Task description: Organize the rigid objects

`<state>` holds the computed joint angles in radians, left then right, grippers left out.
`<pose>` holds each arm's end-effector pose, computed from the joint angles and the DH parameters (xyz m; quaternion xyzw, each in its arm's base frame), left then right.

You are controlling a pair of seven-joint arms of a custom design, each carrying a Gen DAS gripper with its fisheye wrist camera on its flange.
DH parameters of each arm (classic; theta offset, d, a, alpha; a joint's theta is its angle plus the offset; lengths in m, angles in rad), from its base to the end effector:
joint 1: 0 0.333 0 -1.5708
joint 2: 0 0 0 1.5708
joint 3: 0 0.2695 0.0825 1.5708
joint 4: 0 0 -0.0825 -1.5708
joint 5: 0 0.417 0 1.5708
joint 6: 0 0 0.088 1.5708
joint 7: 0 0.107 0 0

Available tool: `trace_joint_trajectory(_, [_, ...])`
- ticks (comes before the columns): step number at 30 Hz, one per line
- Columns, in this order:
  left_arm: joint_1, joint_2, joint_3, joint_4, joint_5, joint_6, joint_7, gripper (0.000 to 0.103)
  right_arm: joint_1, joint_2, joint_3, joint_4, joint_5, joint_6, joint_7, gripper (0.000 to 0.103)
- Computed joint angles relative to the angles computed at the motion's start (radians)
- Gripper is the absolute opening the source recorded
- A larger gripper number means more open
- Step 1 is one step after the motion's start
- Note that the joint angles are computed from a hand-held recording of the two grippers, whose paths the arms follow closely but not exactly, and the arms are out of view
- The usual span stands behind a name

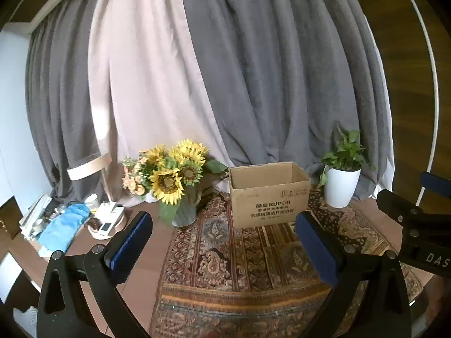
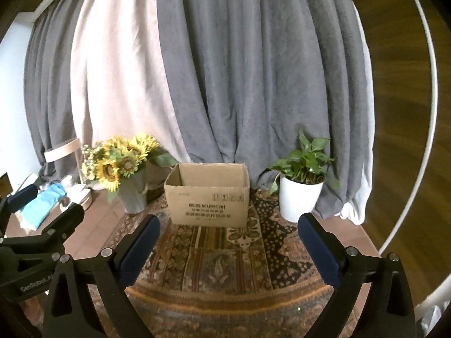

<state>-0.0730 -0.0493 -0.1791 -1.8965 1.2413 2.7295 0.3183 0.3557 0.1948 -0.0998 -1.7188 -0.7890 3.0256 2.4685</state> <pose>0.5955 -0.1921 0.5464 -0.5962 0.5750 -0.3305 0.4525 0.6438 0.2287 0.5292 -0.6236 0.5614 -0.3416 0.4234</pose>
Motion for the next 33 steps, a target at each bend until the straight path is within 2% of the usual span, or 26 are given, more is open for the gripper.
trace_joint_trajectory(3, [-0.002,-0.072,-0.014,-0.072,0.017,-0.010,-0.033,0.103,0.016,-0.080,-0.021,-0.088,-0.121,0.010,0.109,0.100])
trace_joint_trajectory(10, [0.024,-0.208,-0.072,-0.204,-0.005,-0.021,-0.054,0.103,-0.060,-0.241,0.045,-0.252,-0.320,0.032,0.302,0.101])
trace_joint_trajectory(24, [0.091,-0.424,-0.172,-0.390,-0.053,-0.012,-0.082,0.103,-0.263,-0.453,0.235,-0.466,-0.410,0.076,0.427,0.101])
trace_joint_trajectory(29, [0.107,-0.477,-0.200,-0.432,-0.094,-0.013,-0.064,0.103,-0.331,-0.515,0.298,-0.526,-0.398,0.093,0.436,0.101])
trace_joint_trajectory(33, [0.117,-0.513,-0.217,-0.461,-0.126,-0.004,-0.047,0.103,-0.347,-0.558,0.313,-0.579,-0.325,0.111,0.381,0.102])
